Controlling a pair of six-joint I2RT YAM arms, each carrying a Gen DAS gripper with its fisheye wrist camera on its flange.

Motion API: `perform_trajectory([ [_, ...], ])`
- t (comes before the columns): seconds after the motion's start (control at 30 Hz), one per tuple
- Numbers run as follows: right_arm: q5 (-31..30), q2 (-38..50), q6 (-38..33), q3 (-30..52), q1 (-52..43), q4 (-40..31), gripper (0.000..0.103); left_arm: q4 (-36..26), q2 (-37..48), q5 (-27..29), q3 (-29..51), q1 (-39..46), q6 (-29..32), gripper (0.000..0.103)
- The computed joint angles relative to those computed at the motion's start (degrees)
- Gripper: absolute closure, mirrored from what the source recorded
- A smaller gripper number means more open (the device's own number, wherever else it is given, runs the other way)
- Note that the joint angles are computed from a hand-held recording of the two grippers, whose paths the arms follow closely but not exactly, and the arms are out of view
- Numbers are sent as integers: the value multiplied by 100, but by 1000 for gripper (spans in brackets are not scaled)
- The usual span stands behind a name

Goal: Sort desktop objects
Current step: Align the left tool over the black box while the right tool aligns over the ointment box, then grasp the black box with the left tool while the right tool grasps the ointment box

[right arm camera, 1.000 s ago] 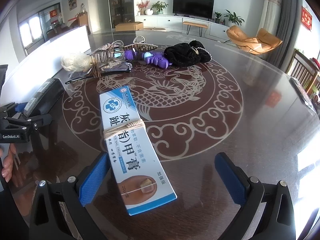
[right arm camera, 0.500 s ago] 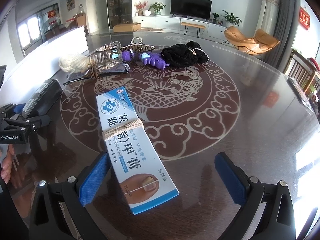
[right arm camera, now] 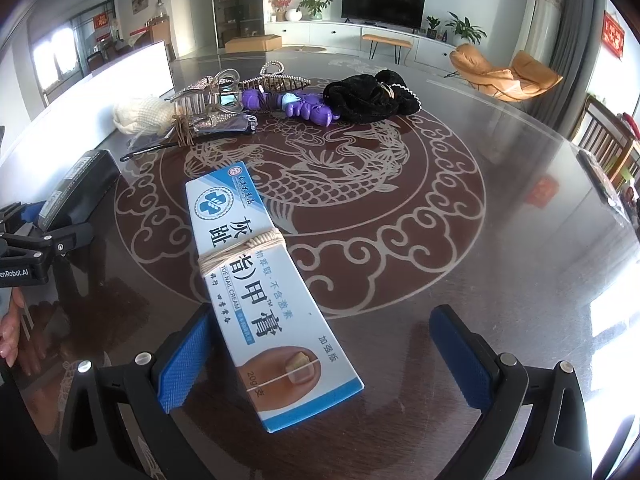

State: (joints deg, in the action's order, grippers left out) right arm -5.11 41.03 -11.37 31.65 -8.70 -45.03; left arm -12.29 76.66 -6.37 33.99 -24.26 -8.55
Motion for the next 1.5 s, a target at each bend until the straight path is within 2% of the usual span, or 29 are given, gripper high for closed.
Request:
perform_trajectory([
  [0.13, 17, -24, -7, -13, 6, 2, 0, 2, 4, 8, 2, 12, 14, 0],
  [0.33, -291, 108, -173, 30, -160, -35, 0, -27, -44, 10, -26, 23, 4, 0],
  [0.47, -298, 76, -166, 12, -103, -46, 0, -261, -341, 80, -157, 70, 30, 0],
  [0.57, -308, 69, -162, 15, -85, -56, 0, -717, -554, 240, -120, 213, 138, 0],
  [0.7, -357, 59, -171, 12, -117, -57, 0, -1541, -421, 784, 315, 494, 633, 0],
  [0.8, -486, 41, -213, 13, -203, -76, 0, -1712, -476, 1105, 417, 794, 722, 0],
  [0.9, -671, 43, -323, 27, -304, -106, 0, -1714, -219, 1021, 699, 822, 607, 0],
  [1.0, -554, 37, -271, 23, -185, -105, 0, -1666, 318, 894, 1072, 724, 522, 0],
  [1.07, -298, 60, -204, 22, 42, -93, 0, -1598, 617, 661, 1234, 611, 422, 18],
  [1.1, -340, 101, -256, 56, 57, -126, 0, -1482, 574, 411, 1201, 487, 511, 45],
  [1.17, -565, 507, -599, 359, 5, -369, 0, -1689, 586, 584, 1336, 495, 636, 45],
  [1.27, -663, 1192, -965, 1036, 195, -784, 0, -1639, 185, 648, 1066, 494, 685, 45],
  [1.33, -524, 1929, -1061, 1600, 575, -1088, 0, -1699, -84, 794, 887, 536, 620, 45],
  [1.37, -358, 2312, -1016, 1860, 816, -1179, 2, -1756, -208, 895, 828, 566, 597, 45],
  [1.4, -243, 2550, -967, 2008, 967, -1214, 13, -1841, -427, 964, 734, 597, 593, 45],
  [1.47, 35, 3012, -786, 2294, 1250, -1320, 37, -1963, -776, 1003, 607, 598, 588, 45],
  [1.5, 114, 3134, -708, 2425, 1326, -1428, 59, -2115, -1063, 1062, 549, 652, 620, 45],
])
